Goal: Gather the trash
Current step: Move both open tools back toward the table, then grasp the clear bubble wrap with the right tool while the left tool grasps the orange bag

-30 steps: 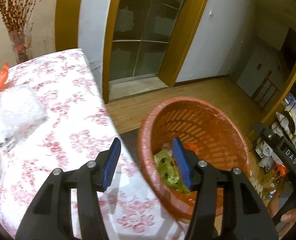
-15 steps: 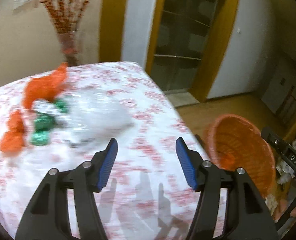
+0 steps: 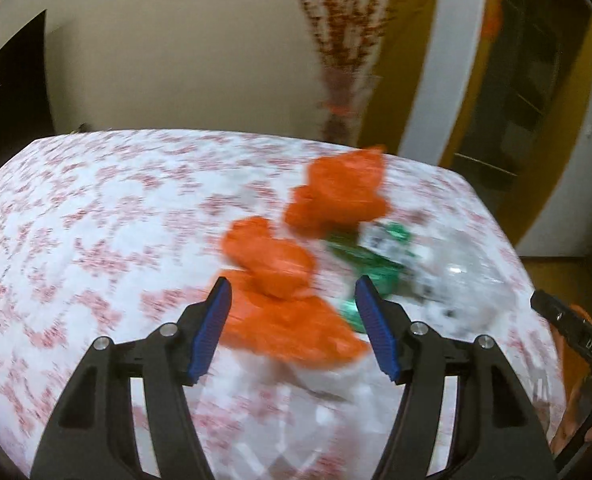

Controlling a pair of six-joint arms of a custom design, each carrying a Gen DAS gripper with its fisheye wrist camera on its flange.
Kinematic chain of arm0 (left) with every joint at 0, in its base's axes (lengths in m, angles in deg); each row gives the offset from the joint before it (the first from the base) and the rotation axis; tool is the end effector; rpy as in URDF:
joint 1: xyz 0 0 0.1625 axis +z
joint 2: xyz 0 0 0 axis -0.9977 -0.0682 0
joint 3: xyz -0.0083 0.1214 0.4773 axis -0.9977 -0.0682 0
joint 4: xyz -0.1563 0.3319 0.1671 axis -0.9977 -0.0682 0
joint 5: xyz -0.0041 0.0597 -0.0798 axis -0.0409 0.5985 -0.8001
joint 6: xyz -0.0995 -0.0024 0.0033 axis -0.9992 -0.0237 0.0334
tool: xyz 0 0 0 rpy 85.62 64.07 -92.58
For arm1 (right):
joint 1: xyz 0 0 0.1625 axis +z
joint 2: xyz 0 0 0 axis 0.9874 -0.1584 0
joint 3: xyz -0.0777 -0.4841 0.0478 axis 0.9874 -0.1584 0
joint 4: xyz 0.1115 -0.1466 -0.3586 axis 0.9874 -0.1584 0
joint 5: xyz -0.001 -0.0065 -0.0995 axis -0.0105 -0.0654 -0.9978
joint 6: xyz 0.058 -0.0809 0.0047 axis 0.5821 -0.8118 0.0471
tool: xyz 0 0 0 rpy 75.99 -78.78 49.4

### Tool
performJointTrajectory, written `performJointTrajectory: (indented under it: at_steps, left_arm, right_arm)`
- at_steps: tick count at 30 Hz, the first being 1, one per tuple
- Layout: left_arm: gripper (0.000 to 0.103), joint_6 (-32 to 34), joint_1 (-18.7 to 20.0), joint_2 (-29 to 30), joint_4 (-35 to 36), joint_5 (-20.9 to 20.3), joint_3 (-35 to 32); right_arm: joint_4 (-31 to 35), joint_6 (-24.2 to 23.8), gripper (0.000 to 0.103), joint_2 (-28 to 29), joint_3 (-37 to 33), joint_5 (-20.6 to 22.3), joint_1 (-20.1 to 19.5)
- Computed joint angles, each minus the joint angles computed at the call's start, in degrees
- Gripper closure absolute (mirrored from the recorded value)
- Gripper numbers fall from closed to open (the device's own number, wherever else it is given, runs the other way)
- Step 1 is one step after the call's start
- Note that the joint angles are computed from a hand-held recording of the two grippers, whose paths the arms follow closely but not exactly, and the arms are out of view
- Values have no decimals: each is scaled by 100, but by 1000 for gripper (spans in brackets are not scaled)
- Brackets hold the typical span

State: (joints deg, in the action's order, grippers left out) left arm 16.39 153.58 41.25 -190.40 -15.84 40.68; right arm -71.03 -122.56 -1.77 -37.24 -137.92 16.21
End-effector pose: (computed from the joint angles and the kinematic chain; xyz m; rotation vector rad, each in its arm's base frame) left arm -0.0529 -0.7297 0.1958 -0.5472 1.7929 -1.2658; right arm 0.2445 -0.9214 -0.0240 1.1735 -2.6779 0.5715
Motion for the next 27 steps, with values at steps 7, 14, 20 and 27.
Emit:
performJointTrajectory:
  at_steps: [7,14,20,27]
  left_arm:
    - [37,-369,256,-152,577,-259,3]
    - [37,-929,393,-244,1238,-494,12]
    - [37,-1323,456,-323,1755,-586,-21]
    - [78,-1459,536,-332,2089,-827,-146]
  right_arm:
    - [829,-187,23,1024,-1720,-716,225]
    - [864,-461,82,1181,-1878,-946,213]
    - [955,-92,90,992,-1745,-715,130]
    - [531,-118,90,587,-1057,-627,63]
